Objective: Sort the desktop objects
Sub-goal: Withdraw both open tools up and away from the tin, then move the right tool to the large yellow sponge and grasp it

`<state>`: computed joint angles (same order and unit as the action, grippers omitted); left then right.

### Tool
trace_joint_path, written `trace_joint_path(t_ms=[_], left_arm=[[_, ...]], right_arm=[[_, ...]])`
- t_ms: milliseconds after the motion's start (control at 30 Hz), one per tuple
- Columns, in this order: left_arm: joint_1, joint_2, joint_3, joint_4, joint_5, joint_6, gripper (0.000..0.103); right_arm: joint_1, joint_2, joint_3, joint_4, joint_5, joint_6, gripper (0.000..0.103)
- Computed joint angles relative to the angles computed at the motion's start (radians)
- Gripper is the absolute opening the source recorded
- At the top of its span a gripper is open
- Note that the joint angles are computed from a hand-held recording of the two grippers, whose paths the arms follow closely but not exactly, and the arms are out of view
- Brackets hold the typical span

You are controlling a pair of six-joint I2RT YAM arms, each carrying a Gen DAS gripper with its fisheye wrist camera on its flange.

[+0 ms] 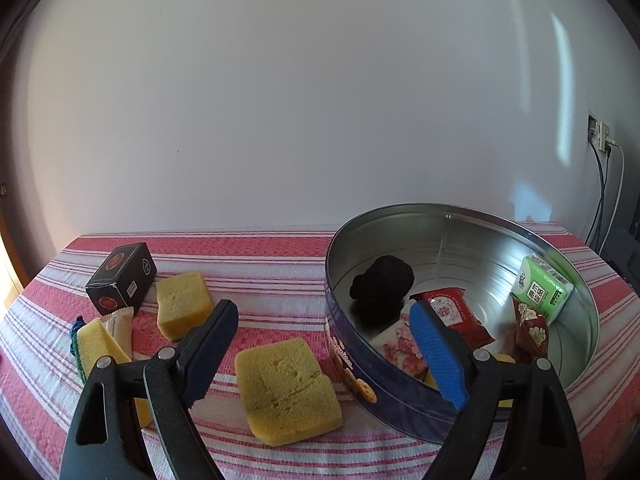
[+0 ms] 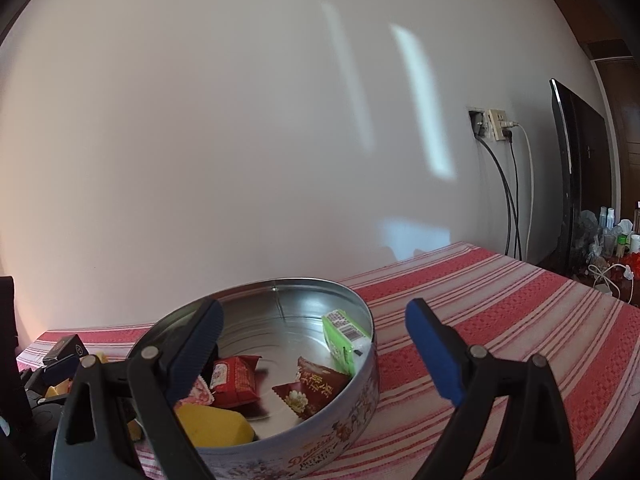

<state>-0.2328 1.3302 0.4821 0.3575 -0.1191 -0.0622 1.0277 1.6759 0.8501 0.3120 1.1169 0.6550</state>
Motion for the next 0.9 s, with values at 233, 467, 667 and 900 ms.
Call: trace_joint_path(t_ms=[233, 467, 667, 900], left_arm=[[0.08, -0.091, -0.07, -0.012, 0.05, 0.059, 0.089], [0.245, -0.107, -0.068, -0.054, 0.09, 0.075, 0.089], [0.329, -0.005, 0.005, -0.045, 0.032, 0.072, 0.089], [0.421, 0.105, 0.096, -0.091, 0.023, 0.11, 0.089]], right_arm=[[0.082, 0.027, 0.018, 0.012, 0.004, 0.01, 0.094], [0.162, 0.111, 0.099, 0.039, 0.004, -0.066, 0.094], [0.196, 0.171, 0.159, 0.052, -0.082, -0.056, 0.094], [0.177, 0.244, 0.271, -0.045, -0.307, 0.009, 0.094]])
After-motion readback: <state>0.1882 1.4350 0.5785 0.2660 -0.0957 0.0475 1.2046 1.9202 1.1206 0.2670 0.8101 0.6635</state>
